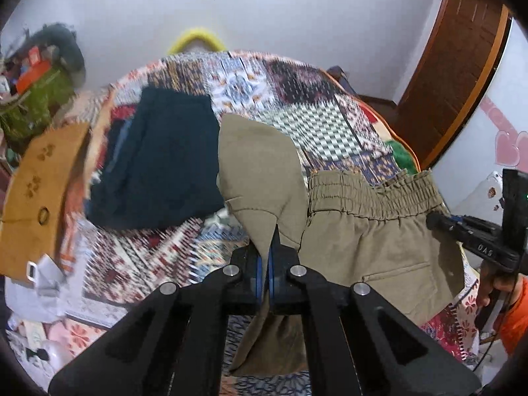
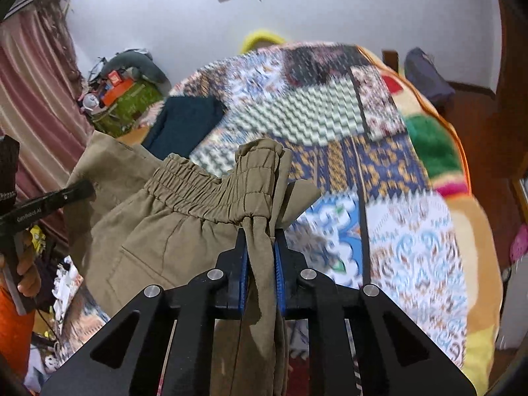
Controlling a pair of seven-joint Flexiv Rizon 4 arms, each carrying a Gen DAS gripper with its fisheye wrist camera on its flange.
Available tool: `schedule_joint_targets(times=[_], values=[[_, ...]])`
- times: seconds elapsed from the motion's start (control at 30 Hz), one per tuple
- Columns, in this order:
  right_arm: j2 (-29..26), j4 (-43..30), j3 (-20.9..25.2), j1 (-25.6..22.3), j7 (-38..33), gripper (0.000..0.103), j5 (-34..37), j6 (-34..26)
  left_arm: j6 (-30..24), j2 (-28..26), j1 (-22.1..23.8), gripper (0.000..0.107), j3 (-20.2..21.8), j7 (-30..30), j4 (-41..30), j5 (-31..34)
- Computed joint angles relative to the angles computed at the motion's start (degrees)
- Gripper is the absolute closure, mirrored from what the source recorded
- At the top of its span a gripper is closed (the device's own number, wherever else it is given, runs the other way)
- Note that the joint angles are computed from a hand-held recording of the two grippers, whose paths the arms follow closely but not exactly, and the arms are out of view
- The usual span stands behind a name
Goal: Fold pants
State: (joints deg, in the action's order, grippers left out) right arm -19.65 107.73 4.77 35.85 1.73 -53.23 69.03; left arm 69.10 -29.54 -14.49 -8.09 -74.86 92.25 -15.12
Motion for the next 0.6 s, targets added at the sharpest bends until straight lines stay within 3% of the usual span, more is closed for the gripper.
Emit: schedule_joint_targets(times=[0.27, 0.6], values=[[-7.7, -14.6, -0.3, 2.0, -14.0, 0.091, 4.3, -6.9, -1.4, -1.5, 0.9, 0.105, 3.8, -2.7, -5.5, 2.9], [-23.5, -38.3, -2.8, 4.9, -29.1, 0.091, 15.6, -10.8, -4.6, -8.9, 3.8, 0.105, 7.5, -8.6, -17.3, 5.1]])
